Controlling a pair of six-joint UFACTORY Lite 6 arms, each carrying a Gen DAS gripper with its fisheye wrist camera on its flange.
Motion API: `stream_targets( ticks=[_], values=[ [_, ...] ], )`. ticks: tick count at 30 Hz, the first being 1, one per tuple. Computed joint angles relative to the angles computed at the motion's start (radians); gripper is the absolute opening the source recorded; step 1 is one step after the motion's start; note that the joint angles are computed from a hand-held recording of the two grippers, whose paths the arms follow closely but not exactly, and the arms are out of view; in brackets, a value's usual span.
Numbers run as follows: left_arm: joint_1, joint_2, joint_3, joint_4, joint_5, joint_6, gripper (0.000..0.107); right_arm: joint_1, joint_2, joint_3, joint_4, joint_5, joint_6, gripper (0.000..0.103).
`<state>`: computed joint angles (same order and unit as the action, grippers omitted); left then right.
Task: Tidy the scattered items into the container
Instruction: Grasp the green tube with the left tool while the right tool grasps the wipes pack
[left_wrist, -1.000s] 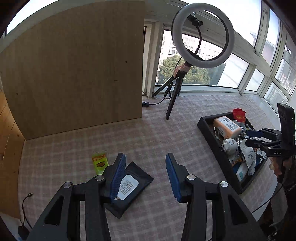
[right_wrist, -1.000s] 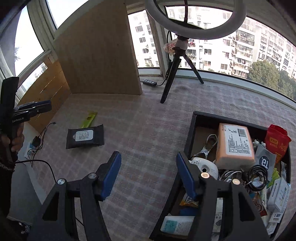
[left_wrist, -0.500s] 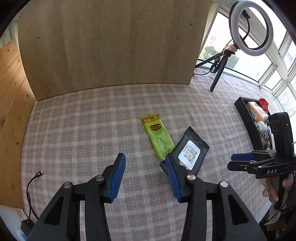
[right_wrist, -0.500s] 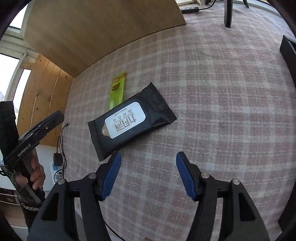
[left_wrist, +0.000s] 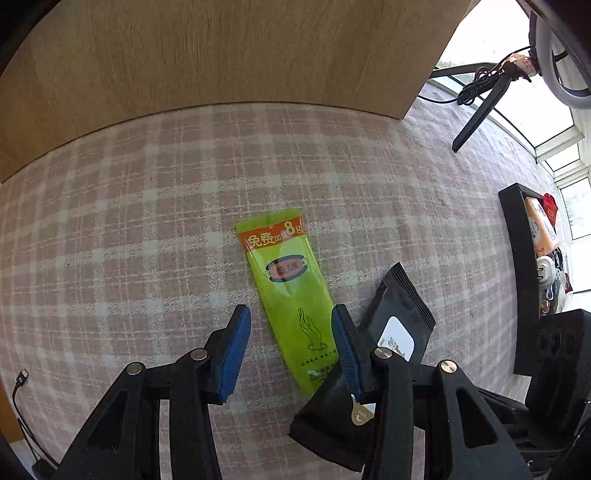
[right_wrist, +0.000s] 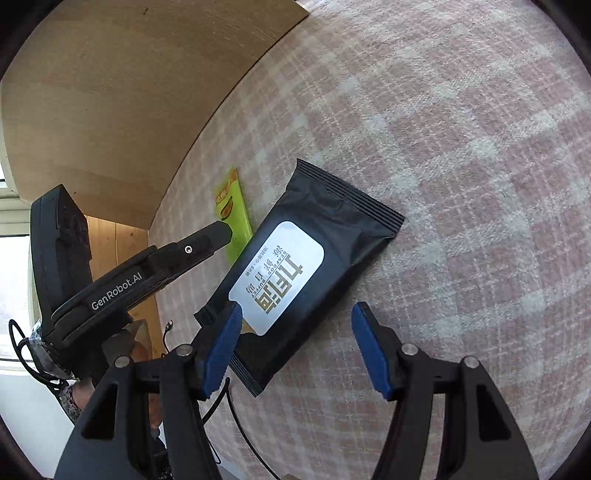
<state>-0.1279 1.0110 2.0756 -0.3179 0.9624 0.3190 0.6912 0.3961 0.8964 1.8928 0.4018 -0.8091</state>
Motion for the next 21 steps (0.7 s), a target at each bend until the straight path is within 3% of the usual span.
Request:
stream_targets(
  ticks=[7,10,14,18,19,21],
  values=[
    [-0.046,0.075,0.081,0.061,0.032,-0.088,0.043,0.03,0.039,0.007,0.186,0.002,-0.177,0.058],
    [-0.049,0.051,0.037,0.071,0.0,-0.103,0.042,0.037,0.029,-0.034,0.319,0.036,-0.348,0.028],
    [-0.049,0.035,0.012,0.086,-0.021,-0.115,0.042,0.023,-0.019,-0.105,0.367,0.081,-0.453,0.021],
    [-0.106,0.05,0.035,0.135,-0.049,-0.184,0.038,-0.009,-0.109,-0.166,0.319,0.054,-0.471,0.019],
    [-0.111,0.047,0.03,0.13,-0.058,-0.194,0.034,-0.016,-0.136,-0.187,0.307,0.043,-0.474,0.019],
    [-0.106,0.035,0.009,0.081,-0.068,-0.191,0.016,-0.029,-0.182,-0.224,0.293,0.03,-0.487,0.018]
  ],
)
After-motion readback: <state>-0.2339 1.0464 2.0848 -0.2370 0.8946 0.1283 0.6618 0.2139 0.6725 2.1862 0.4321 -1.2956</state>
